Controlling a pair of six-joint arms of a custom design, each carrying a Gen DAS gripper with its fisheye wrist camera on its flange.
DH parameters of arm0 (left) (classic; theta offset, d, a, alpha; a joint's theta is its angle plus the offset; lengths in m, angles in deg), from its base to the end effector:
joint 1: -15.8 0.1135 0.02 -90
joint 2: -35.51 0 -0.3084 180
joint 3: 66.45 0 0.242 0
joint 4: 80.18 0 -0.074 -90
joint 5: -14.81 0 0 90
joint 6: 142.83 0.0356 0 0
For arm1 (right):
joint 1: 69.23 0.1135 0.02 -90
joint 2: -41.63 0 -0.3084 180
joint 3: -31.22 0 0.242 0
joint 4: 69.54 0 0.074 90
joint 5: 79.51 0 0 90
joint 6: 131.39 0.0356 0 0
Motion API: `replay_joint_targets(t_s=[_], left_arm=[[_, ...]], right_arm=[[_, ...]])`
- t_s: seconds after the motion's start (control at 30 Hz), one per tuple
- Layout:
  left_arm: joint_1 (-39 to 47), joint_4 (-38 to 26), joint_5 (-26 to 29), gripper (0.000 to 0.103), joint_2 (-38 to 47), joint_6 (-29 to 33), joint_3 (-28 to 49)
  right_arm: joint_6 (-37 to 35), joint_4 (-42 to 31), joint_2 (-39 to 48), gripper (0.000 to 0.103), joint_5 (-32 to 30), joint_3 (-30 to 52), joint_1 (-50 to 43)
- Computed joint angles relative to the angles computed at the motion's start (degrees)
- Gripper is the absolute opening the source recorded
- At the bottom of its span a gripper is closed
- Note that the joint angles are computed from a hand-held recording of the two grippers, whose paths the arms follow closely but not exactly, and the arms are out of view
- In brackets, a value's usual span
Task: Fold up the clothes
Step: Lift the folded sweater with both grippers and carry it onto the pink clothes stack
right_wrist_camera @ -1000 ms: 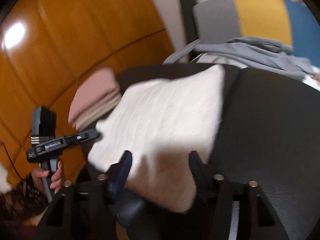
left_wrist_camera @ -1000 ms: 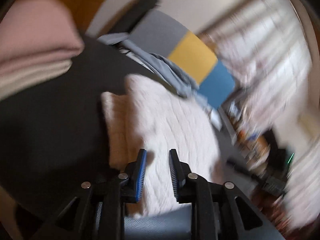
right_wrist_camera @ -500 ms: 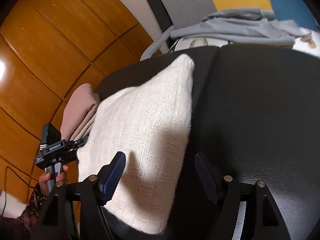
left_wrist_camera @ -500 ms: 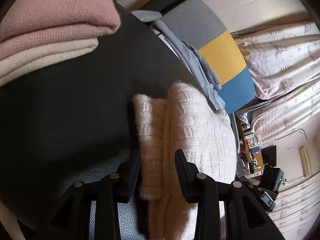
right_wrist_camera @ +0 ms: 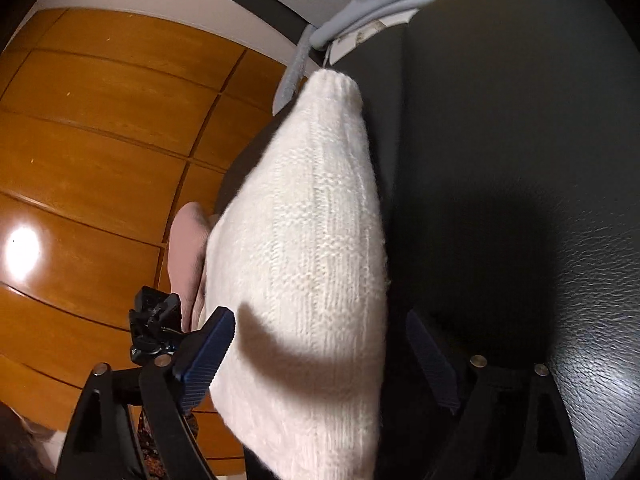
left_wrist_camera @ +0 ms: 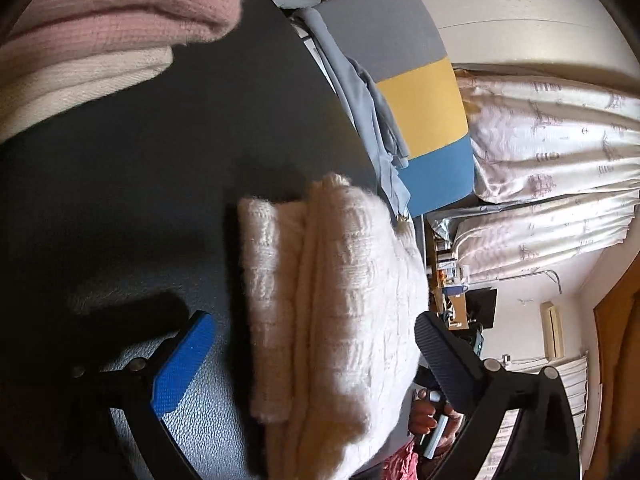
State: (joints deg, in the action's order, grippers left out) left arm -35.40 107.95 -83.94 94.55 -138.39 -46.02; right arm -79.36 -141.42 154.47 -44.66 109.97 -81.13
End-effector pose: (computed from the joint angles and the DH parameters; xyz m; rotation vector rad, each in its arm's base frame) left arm 0.0948 -0.1093 0.1716 -0.7971 2.2281 -1.1900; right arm 0.3134 -0.0362 0.1714 -0.4044 2.5988 1.3973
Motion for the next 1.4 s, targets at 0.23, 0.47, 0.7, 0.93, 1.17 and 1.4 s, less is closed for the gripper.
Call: replay_joint_targets(t_s=[0.23,0.47,0.7,0.93,1.17,1.4], left_arm=[[8.3,6.7,16.9,0.101,14.3,11.3,4.5],[5.4,6.8,15.1,0.101,17.0,13.3,6.2],[-2.2,-1.4,4.5,0.09,18.3,16.9,11.0],[-3.6,4.2,-0.3,0.065,19.1,12.9,7.0],[-8.0,-4.1,-8.0,0.04,20.1,10.6,12.7],[-21.9,-23.1,-25.4,0.035,12.7,3.7,19.4]], right_arm=[[-2.3,0.5,-0.3,0.088,1.6,-0.2,3.8],[-0.7,3.7,-1.9,0.09,3.7,-2.0,7.0],[1.3,8.1,-4.9,0.082,5.5,-5.8,8.2],[2.3,10.1,-6.5,0.08,6.2,-7.8,8.5],[3.1,10.0,-8.2,0.057,5.0,-7.1,7.5],[-2.4,2.9,-17.4,0.05,5.3,-4.7,8.7]])
